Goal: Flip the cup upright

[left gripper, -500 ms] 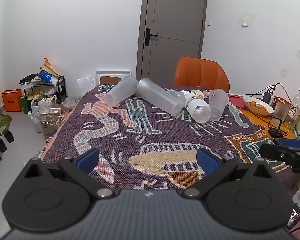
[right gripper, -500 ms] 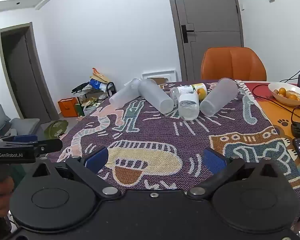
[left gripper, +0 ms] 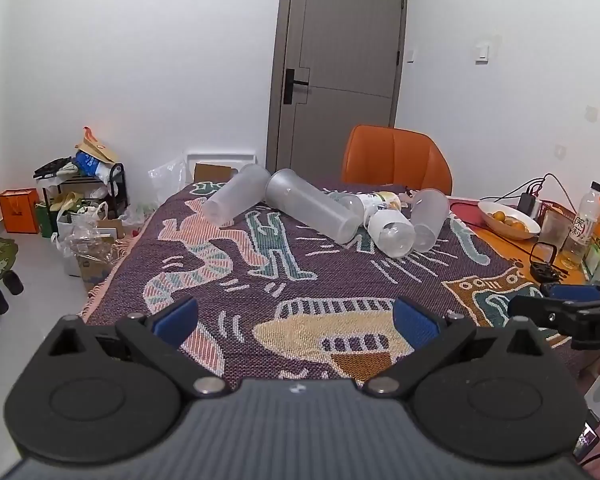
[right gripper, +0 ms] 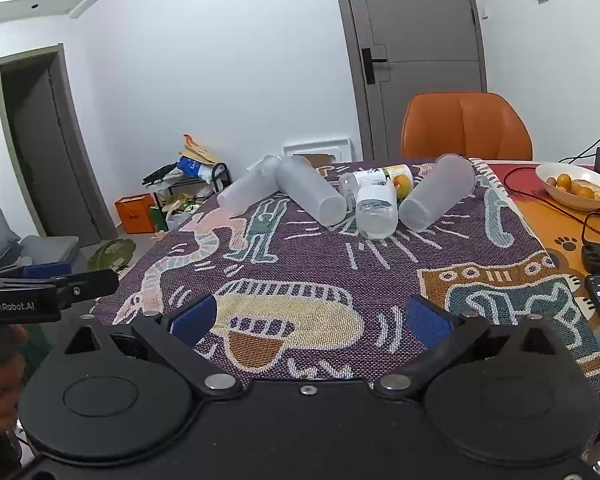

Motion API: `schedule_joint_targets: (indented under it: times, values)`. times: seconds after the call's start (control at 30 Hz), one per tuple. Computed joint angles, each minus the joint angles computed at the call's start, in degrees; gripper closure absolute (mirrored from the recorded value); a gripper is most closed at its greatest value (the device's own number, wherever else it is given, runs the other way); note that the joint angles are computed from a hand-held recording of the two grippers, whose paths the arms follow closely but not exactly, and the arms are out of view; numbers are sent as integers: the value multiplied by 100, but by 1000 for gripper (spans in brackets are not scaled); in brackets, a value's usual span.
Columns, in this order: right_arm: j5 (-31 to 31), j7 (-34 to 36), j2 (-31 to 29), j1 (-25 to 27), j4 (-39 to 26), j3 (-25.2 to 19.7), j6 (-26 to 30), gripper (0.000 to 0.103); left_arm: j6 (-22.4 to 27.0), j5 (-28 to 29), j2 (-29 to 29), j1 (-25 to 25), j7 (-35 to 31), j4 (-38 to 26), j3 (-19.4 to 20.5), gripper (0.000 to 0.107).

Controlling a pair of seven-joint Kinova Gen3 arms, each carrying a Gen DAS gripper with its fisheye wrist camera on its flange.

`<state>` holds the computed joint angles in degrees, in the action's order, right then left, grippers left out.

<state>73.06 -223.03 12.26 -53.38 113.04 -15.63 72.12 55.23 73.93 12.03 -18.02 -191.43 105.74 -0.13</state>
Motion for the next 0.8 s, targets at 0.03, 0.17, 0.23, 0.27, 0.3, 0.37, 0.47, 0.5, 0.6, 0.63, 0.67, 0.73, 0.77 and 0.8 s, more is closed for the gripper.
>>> schedule_joint_targets:
  times: [0.03, 0.17, 0.23, 0.27, 0.3, 0.37, 0.47, 0.5, 0.6, 0.63, 0.67, 0.73, 0.77, 0.8]
  values:
    - [0, 0, -4, 4, 2, 1, -5, 0, 4, 11, 10, 15, -7, -8, -2, 5]
    - [-1, -27, 31, -23, -6, -3, 20, 0, 118, 79, 48, -76, -158, 18, -16, 5]
    - [0, -36, 32, -30, 4, -1, 25, 0, 104, 84, 45, -69, -163, 27, -15, 5]
    - [-6, -24, 25, -29, 0, -2, 21, 0, 94, 107, 46, -71, -189, 43, -16, 5]
    - [-6, -22, 27, -29, -1, -1, 19, 0, 81, 124, 48, -68, -213, 57, -16, 5]
    - [-10, -18, 30, -29, -6, 1, 21, 0, 97, 148, 50, -79, -254, 74, -22, 5]
    - [-12, -13, 31, -27, -11, 4, 16, 0, 101, 166, 52, -85, -260, 79, -31, 5]
    - [-12, -15, 31, -27, -8, 5, 14, 0, 88, 169, 48, -81, -260, 81, -32, 5]
    - [-12, -10, 30, -26, -7, 7, 15, 0, 105, 156, 60, -88, -256, 63, -37, 5]
    - [-27, 5, 31, -26, -26, 7, 22, 0, 107, 165, 59, -91, -272, 68, -35, 5]
    - [-29, 2, 29, -21, -20, 10, 15, 0, 107, 165, 59, -91, -272, 68, -35, 5]
    - [-33, 6, 40, -26, -29, 11, 19, 0, 105, 166, 62, -91, -271, 66, -35, 5]
    - [-36, 2, 41, -29, -24, 11, 23, 0, 100, 163, 60, -90, -263, 67, -35, 5]
    - [-31, 4, 41, -29, -23, 12, 19, 0, 92, 163, 59, -89, -260, 69, -36, 5]
